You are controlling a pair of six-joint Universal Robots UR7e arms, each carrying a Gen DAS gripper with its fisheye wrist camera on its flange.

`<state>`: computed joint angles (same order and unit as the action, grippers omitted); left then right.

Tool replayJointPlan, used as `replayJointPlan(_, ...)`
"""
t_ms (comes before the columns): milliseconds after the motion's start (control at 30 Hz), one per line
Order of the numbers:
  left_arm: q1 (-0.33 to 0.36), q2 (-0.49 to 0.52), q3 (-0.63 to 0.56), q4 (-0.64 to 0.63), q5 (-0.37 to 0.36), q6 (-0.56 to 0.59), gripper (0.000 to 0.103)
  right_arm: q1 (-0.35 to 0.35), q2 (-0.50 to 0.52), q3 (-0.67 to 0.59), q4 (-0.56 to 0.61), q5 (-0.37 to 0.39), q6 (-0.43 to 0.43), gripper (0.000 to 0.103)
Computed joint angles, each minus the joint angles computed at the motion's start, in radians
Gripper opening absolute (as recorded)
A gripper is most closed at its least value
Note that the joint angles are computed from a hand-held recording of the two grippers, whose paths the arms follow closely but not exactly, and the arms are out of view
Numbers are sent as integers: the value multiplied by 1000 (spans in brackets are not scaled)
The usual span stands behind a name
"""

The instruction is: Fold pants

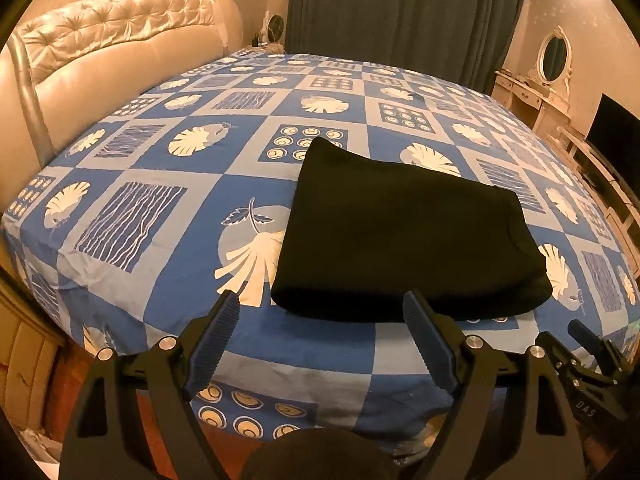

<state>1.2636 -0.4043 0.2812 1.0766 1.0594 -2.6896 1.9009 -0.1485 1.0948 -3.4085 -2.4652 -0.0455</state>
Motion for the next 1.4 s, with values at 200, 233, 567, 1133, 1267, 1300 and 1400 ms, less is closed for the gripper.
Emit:
replayJointPlan(200,1,-4,8,-7,0,0,82,-1,0,0,-1,-2,-1,90)
replayJointPlan(233,1,-4,8,-7,0,-2,82,0,1,0,-1,-3,-2,90)
replayJointPlan(567,-1,-9,19,-17,-18,5,82,0,-2,5,-6,-3,-13,90)
replayJointPlan(1133,-15,-123,212,-199,16,76,89,-1,-2,4,-5,-1,-13,90)
replayJointPlan(1267,-30,-186,346,-335,-38,143,90,0,0,2,2,0,-3,90)
replayJointPlan(1300,-31,-186,347,-336,-43,144,90,0,1,0,6,1,2,90)
replayJointPlan(1400,-28,-157,295,-272,-40,121,90,3,7,-9,12,0,9,90)
